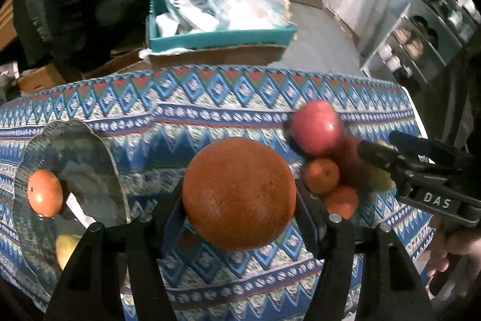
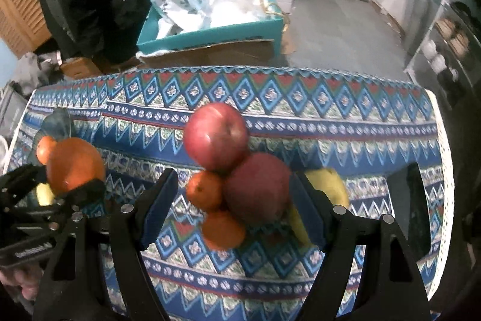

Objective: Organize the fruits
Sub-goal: 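Grasp a large orange with the left gripper while the right gripper grasps a red apple, then lift the orange with the left gripper while the right gripper lifts the apple toward the plate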

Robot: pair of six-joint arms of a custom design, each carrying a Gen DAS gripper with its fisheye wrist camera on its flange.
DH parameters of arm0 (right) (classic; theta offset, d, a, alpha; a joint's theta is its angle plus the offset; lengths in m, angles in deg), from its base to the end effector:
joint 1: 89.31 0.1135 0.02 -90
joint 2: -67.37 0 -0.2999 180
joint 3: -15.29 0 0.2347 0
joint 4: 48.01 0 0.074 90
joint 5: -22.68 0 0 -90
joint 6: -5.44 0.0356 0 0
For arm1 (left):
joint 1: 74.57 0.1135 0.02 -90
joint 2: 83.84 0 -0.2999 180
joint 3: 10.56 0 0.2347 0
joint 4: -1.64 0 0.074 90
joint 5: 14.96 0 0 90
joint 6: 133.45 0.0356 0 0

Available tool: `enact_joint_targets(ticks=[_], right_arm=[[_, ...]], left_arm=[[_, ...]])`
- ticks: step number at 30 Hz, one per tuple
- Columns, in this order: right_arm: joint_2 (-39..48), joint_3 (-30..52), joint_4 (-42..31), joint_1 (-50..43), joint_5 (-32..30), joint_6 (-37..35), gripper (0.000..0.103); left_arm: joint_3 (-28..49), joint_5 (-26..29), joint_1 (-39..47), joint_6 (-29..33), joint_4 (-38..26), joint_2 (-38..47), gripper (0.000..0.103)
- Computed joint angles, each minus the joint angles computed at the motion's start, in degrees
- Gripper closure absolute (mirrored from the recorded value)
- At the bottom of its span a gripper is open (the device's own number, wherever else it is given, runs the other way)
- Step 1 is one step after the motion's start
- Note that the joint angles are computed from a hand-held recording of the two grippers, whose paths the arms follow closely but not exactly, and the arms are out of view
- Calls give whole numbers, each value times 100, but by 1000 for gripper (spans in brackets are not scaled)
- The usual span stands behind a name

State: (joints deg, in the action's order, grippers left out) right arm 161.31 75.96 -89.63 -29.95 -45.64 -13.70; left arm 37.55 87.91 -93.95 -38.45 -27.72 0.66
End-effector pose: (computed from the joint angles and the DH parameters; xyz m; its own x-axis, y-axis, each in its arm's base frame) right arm 0.1462 0.2211 0.1806 -0.8703 0.2533 -0.4224 0.2188 0.9672 0.1293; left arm 0.2095 -0.0821 0.1737 -0.8211 0.3789 -0.4269 0.4832 0.8595 -0.1665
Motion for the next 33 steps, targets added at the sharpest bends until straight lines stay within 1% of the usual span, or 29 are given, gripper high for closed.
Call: enact_joint_targets(ticks=[3, 9, 11, 15, 17, 19, 22, 26, 28, 33], right_arm=[[215, 93, 275, -332, -224, -397, 26], [740, 272, 657, -808, -604, -922, 26], [930, 323, 732, -936, -718, -1042, 26], [1229, 293, 1116, -1189, -1028, -1189, 26], [1380, 360, 1157, -1253, -1090, -1273, 26], [1536, 471, 1047, -1288, -1090, -1344, 25], [1711, 476, 1128, -1387, -1282, -1342, 26], [1862, 453, 1268, -1409, -1339, -1367, 26], [1927, 547, 1222, -1403, -1315, -1419, 28], [2061, 728, 1142, -1289, -1107, -1421, 29]], left_arm=[[203, 44, 185, 52, 29, 239, 36], [457, 105, 336, 28, 100, 583, 36], [537, 141, 422, 65, 98, 706, 36], [645, 226, 567, 128, 97, 921, 36], [671, 238, 579, 160, 131, 1038, 36], [676, 250, 584, 188, 158, 1117, 36], [702, 259, 577, 160, 213, 1274, 36], [704, 280, 548, 158, 259, 1388, 36], [693, 283, 530, 158, 273, 1399, 36], [621, 282, 489, 181, 290, 1314, 36]])
